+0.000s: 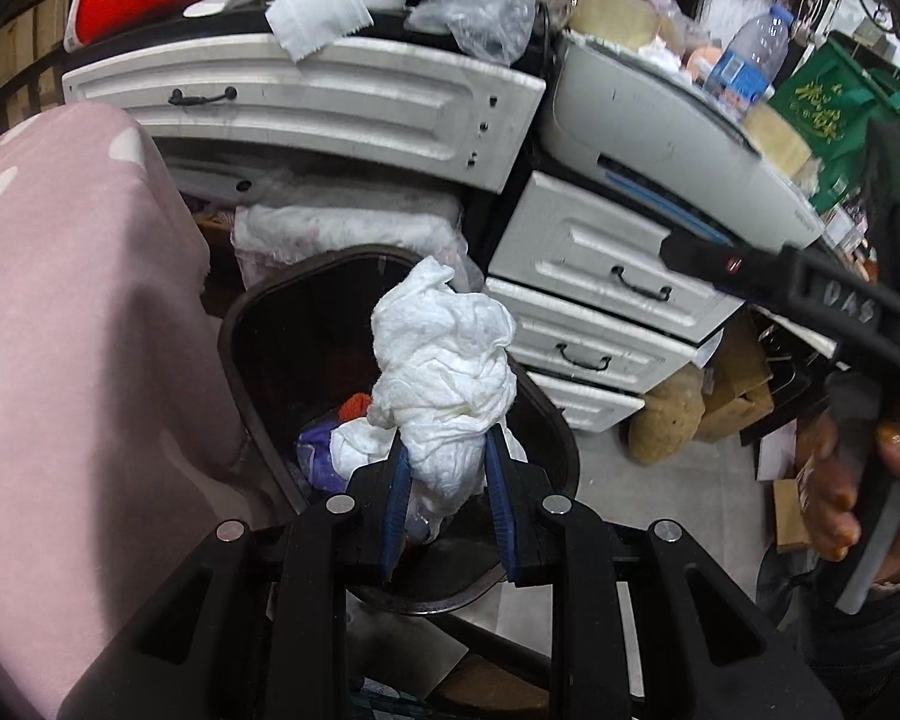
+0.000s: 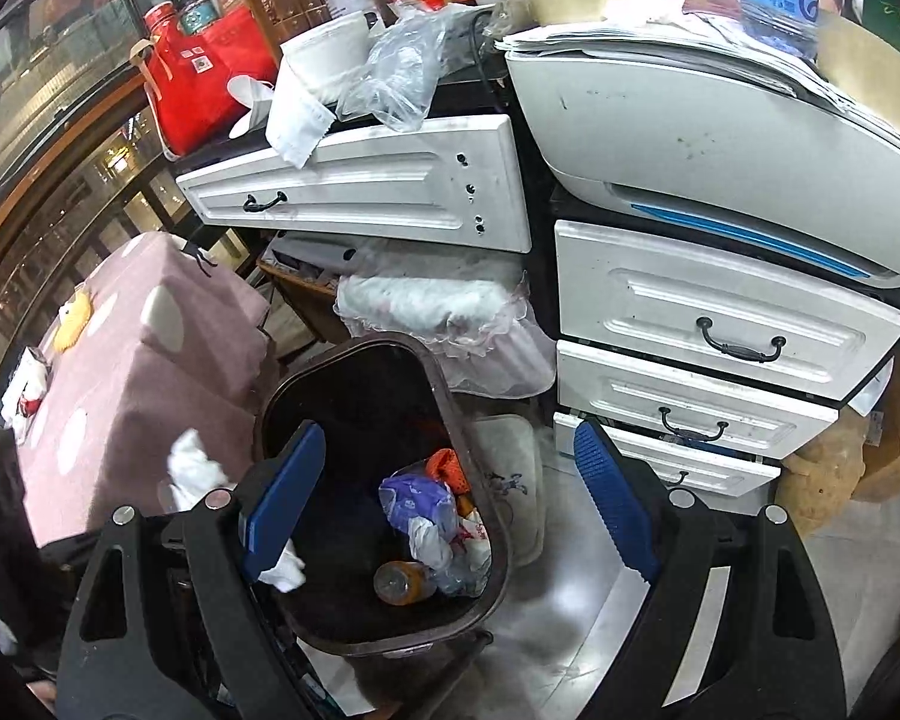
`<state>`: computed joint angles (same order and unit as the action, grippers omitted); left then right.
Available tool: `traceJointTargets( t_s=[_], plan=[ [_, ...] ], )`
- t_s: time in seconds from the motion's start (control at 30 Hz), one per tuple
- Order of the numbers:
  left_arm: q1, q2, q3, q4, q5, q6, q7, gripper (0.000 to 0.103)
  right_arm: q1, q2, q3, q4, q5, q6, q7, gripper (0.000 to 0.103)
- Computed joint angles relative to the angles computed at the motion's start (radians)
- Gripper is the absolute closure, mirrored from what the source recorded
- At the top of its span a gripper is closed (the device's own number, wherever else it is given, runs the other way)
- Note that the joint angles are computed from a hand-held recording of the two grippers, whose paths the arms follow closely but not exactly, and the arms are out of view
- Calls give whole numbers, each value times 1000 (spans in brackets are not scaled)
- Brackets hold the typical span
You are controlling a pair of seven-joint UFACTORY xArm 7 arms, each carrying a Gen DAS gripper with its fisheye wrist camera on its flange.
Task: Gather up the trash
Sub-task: 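Lower the white tissue bundle into the bin and open the left tool, then move both open tools back over the remaining trash on the table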
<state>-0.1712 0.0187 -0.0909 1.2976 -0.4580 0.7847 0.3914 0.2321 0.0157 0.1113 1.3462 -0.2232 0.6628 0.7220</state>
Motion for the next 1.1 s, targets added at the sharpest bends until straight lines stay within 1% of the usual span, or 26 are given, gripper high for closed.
traceJointTargets(
  t_s=[0.07,0.1,0.13,0.17,0.2,0.23,0.33,0.4,0.47,0.53,0.67,0.77,0.83,0.93,1.03,1.1],
  plan=[
    [-5,9,-5,-3,33,-7,-12,79,1,3,1,2,1,1,-1,19],
    [-9,17,-7,-2,53,-17,-27,75,2,4,1,5,-1,3,-2,19],
    [-10,20,-8,-5,61,-22,-36,66,4,5,2,7,-5,5,-2,19],
    [-11,23,-9,-8,66,-27,-45,59,5,5,2,8,-9,6,0,19],
    [-10,23,-9,-13,62,-31,-47,43,7,6,3,11,-13,7,2,19],
    [-9,21,-9,-19,57,-37,-48,31,8,6,3,12,-17,6,3,19],
    [-7,10,-9,-37,33,-38,-31,21,10,1,3,9,-23,-5,9,18],
    [-9,7,-9,-38,45,-29,-34,18,10,-5,3,1,-28,-24,17,17],
    [-10,-4,-9,-45,32,-27,-22,17,9,-15,4,-11,-39,-54,26,16],
    [-12,-28,-8,-62,10,-28,0,14,9,-21,7,-17,-63,-76,44,15],
    [-24,-88,-1,-102,-30,-57,55,11,7,-36,12,-23,-107,-113,75,13],
    [-34,-136,14,-128,-66,-69,93,9,8,-38,18,-16,-124,-128,81,11],
    [-40,-173,29,-145,-95,-79,118,7,10,-40,22,-15,-132,-156,79,11],
    [-45,-221,48,-170,-115,-118,136,6,20,-35,32,-3,-150,-180,73,10],
    [-47,-266,63,-198,-100,-176,139,6,35,-19,40,24,-151,-192,48,8],
    [-45,-289,75,-211,-84,-198,134,6,50,-3,45,49,-165,-193,35,8]
  ],
)
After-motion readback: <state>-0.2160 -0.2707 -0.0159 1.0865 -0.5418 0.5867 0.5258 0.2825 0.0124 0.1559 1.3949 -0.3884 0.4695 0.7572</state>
